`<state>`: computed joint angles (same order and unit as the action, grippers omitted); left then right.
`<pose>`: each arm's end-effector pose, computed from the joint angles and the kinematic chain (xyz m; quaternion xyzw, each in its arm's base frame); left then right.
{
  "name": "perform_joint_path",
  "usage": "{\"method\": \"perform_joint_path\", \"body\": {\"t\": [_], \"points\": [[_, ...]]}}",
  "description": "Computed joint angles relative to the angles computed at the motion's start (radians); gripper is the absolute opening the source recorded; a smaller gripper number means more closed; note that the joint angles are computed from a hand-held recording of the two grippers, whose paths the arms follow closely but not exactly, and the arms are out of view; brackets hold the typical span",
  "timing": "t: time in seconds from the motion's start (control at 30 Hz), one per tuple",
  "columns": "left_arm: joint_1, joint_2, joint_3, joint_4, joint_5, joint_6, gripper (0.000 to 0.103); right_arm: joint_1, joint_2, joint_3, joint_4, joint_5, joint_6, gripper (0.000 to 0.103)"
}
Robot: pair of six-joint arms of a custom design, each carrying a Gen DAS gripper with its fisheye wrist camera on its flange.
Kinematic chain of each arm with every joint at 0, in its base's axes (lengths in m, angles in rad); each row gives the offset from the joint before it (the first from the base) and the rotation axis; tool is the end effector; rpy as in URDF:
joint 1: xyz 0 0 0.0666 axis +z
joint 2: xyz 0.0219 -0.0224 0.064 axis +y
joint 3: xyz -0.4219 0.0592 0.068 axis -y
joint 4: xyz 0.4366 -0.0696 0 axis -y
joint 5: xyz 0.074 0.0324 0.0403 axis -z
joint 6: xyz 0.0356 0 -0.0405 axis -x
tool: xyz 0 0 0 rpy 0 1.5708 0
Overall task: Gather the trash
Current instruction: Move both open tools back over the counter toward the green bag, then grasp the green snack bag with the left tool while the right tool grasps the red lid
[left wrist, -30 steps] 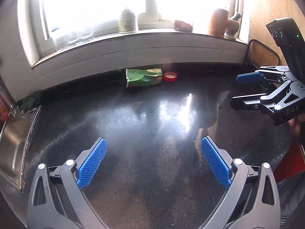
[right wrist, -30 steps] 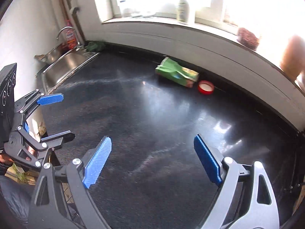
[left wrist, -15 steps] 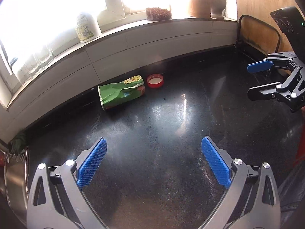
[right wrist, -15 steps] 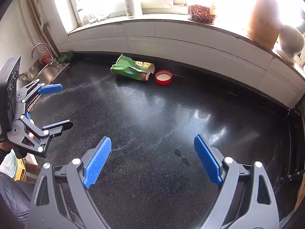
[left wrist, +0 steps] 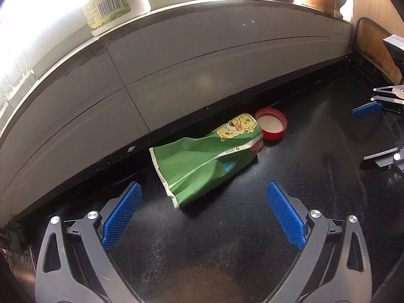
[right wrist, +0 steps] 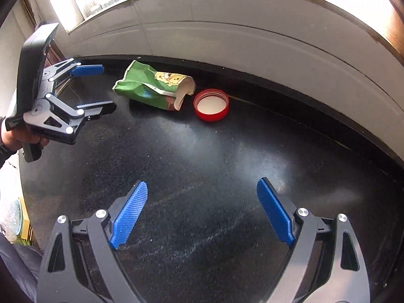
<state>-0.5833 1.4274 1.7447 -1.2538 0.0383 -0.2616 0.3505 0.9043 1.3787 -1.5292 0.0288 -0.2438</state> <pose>0.4234 -0.2815 0.6057 0.3949 0.8640 -0.0679 0.3049 0.2417 0.0868 0.6083 -0.0479 0.9656 0.0614 0.2480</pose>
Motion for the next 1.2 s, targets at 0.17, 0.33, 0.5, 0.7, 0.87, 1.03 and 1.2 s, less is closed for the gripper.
{"method": "perform_joint_path", "body": {"t": [0.17,0.33,0.5,0.7,0.87,1.03,1.2], "points": [[0.011,0.064,0.04,0.02,0.038,-0.143,0.096,-0.069,0.08,0.007,0.047,-0.06,0.139,0.086],[0.015,0.116,0.081,0.005,0.057,-0.306,0.096,-0.108,0.145,0.017,0.09,-0.105,0.255,0.086],[0.018,0.165,0.117,-0.075,0.094,-0.412,0.096,-0.116,0.176,0.007,0.141,-0.126,0.283,0.086],[0.017,0.156,0.087,-0.086,0.124,-0.439,0.096,-0.085,0.166,-0.021,0.217,-0.076,0.307,0.083],[0.026,0.129,0.067,-0.098,0.143,-0.308,0.064,-0.073,0.163,-0.025,0.251,-0.058,0.289,0.05],[0.002,0.066,0.005,-0.072,0.086,-0.171,0.06,-0.067,0.158,-0.012,0.218,-0.054,0.231,0.049],[-0.033,-0.018,-0.046,-0.081,0.04,-0.041,0.06,-0.033,0.127,0.018,0.165,-0.014,0.155,0.049]]}}
